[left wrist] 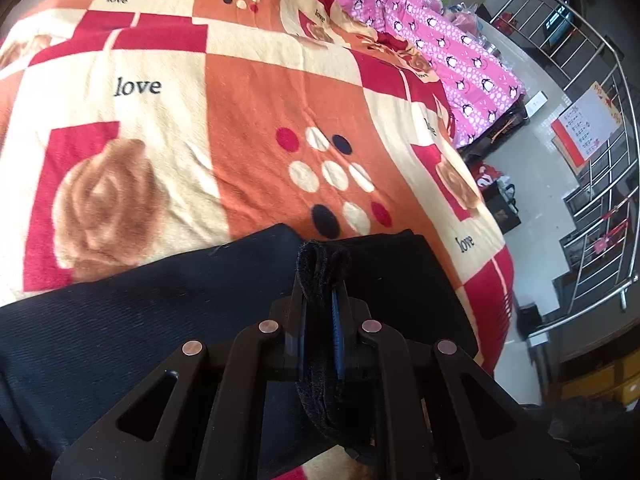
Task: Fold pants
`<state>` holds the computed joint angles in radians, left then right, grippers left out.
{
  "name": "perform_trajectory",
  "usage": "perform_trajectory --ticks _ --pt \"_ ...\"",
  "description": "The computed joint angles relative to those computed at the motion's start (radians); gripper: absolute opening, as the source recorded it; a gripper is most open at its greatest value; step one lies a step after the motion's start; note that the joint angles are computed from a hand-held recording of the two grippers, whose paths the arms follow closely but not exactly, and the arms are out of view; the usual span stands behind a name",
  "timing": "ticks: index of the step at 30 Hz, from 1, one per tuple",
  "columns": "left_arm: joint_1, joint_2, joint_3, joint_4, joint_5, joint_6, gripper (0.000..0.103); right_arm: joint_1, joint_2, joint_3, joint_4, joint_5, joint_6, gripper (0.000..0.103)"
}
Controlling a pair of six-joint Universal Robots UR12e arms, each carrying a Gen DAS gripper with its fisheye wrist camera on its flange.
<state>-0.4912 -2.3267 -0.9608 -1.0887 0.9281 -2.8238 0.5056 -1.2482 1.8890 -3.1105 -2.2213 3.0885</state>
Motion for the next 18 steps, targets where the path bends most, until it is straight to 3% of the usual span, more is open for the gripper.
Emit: perform_trajectory --ticks 2,4,5,7,10,12,15,18 --pt "0.001 -0.001 -0.006 0.016 0.014 -0.013 0.009 -0.003 0.001 -0.001 0.006 0.013 0.007 0.008" --pt "-0.006 -0.006 -0.004 0.026 0.073 -0.025 0.018 -0.014 -0.001 0.002 0.011 0.038 0.028 0.008" --pt "-0.009 -0.005 -0.009 0.038 0.11 -0.033 0.026 -0.027 -0.009 0.011 0.012 0.069 0.039 0.008" --pt "-0.008 0.001 -0.023 0.062 0.115 -0.045 0.029 -0.045 -0.027 0.028 0.022 0.151 0.078 0.012" --pt "-0.003 0.024 -0.062 0.163 0.133 -0.113 0.029 -0.063 -0.061 0.076 -0.055 0.269 0.107 0.033" --pt "0.002 0.05 -0.105 0.265 0.119 -0.158 0.03 -0.07 -0.093 0.121 -0.141 0.341 0.086 0.051" --pt "0.006 0.084 -0.165 0.352 0.027 -0.151 0.036 -0.096 -0.165 0.189 -0.224 0.379 0.021 0.052" --pt "-0.01 0.104 -0.213 0.387 -0.044 -0.084 0.037 -0.188 -0.26 0.28 -0.308 0.468 -0.035 0.057"
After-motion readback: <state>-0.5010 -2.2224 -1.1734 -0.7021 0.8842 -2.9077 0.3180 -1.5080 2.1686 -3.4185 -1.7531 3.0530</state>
